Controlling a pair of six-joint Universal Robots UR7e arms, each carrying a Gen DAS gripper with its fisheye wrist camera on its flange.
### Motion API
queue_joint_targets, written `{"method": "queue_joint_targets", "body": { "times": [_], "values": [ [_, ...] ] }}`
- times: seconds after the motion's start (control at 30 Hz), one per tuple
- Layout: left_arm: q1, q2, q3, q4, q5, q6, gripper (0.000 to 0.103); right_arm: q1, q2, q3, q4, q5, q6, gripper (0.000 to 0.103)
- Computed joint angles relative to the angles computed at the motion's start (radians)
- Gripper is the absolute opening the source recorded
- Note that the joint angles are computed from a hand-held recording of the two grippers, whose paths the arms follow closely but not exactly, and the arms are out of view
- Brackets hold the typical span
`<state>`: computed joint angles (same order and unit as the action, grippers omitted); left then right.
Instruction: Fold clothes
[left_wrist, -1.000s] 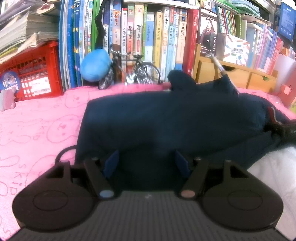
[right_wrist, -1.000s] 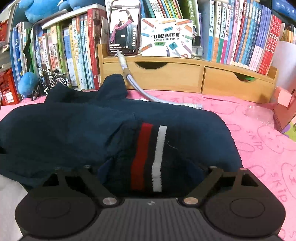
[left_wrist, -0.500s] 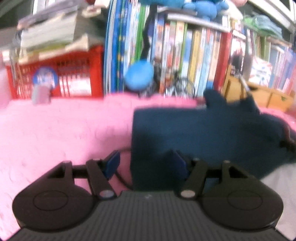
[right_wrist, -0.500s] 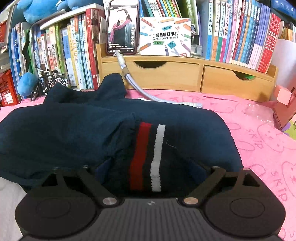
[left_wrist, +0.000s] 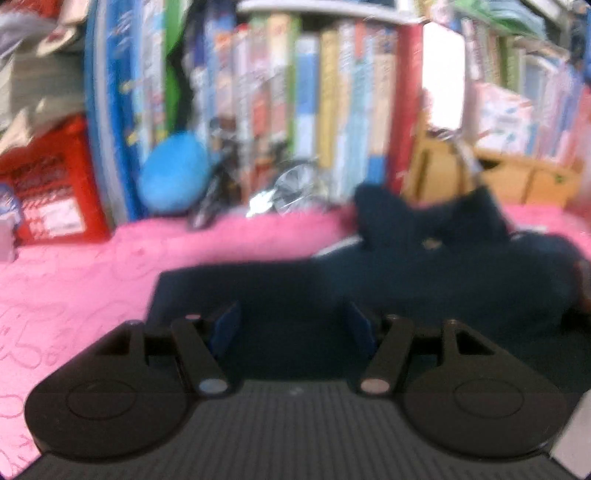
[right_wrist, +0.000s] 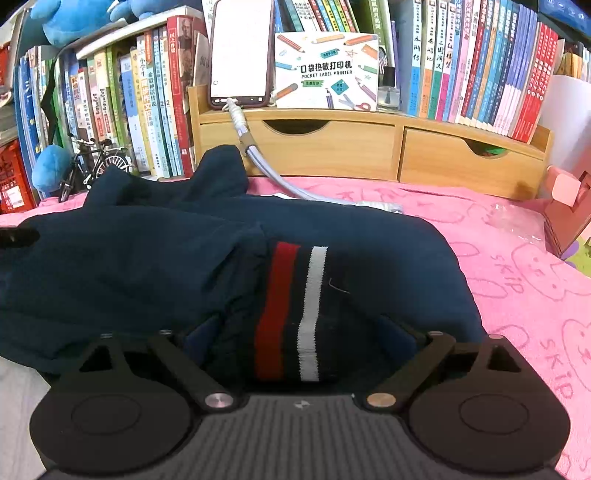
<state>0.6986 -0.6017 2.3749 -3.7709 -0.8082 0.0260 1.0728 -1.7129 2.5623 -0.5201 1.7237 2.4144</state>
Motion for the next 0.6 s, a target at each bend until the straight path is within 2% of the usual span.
{"method": "queue_joint_targets", "body": {
  "times": [0.13,0.23,0.3,0.4,0.43,0.6],
  "values": [
    [0.054,0.006,0.014,-0.058,0.079,0.031,0.065,-0.003,0.002,-0.004,0.012,-0.007,-0.004,0.097],
    [0.108,-0.028,0.008,-0.049,0.085,0.008,0.066,-0.002,0.004,-0.006,0.015,-0.007,-0.005,0.099],
    [0.120,-0.040,0.005,-0.045,0.095,0.031,0.069,-0.002,0.003,-0.006,0.017,-0.007,-0.006,0.099],
    [0.102,-0.034,0.010,-0.051,0.135,0.051,0.067,0.001,0.004,-0.007,0.016,-0.003,-0.005,0.099],
    [0.094,-0.041,0.019,-0.056,0.122,0.043,0.064,0.001,0.004,-0.007,0.017,-0.003,-0.005,0.099],
    [0.026,-0.088,0.085,-0.087,0.022,0.002,0.064,0.003,0.004,-0.008,0.018,0.000,-0.004,0.099]
  ]
}}
